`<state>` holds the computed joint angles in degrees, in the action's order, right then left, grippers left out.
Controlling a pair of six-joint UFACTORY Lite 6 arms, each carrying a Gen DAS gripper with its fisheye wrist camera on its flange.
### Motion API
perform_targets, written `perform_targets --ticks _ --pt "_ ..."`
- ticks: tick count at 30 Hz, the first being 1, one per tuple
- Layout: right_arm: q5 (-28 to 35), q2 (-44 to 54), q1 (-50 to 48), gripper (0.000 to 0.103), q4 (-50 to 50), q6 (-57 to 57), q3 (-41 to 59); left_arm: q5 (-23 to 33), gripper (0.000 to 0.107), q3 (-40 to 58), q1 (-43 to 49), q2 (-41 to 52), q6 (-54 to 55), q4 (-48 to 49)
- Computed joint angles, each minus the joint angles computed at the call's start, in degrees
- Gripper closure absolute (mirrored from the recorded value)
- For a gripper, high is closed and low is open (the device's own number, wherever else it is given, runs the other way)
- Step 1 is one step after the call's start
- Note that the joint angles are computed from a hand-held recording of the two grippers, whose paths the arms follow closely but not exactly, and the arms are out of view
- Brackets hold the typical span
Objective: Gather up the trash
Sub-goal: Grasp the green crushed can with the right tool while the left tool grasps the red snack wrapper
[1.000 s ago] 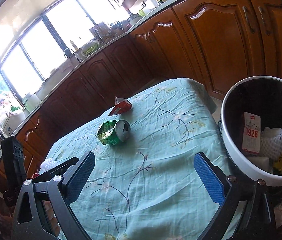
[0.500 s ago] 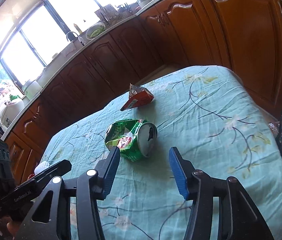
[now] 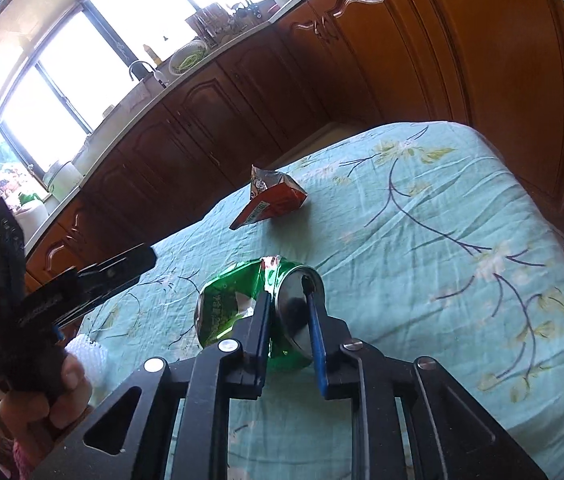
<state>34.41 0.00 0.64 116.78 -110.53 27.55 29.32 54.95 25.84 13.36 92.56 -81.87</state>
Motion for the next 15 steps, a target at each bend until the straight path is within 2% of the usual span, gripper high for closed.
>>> perform_targets --ticks 7,10,11,15 --pt "7.8 -15.0 -19.4 0.085 -22.0 9.2 -11.1 -4.6 0.037 10.2 -10.1 8.4 -6.8 2.1" --pt "10.9 -15.1 -26.1 0.085 -27.3 9.9 -12.5 -7.2 0.035 15.4 -14.0 13.0 -10.2 3.4" --pt "11.5 -14.9 -27.4 0.085 -28.2 9.9 -12.7 -7.6 0.031 17.2 -15.0 14.6 -10.8 3.2" --pt "13.7 -13.5 -31.5 0.085 -30.9 9.5 -12.4 -11.8 0.028 25.0 -18.9 21.1 -14.2 3.8"
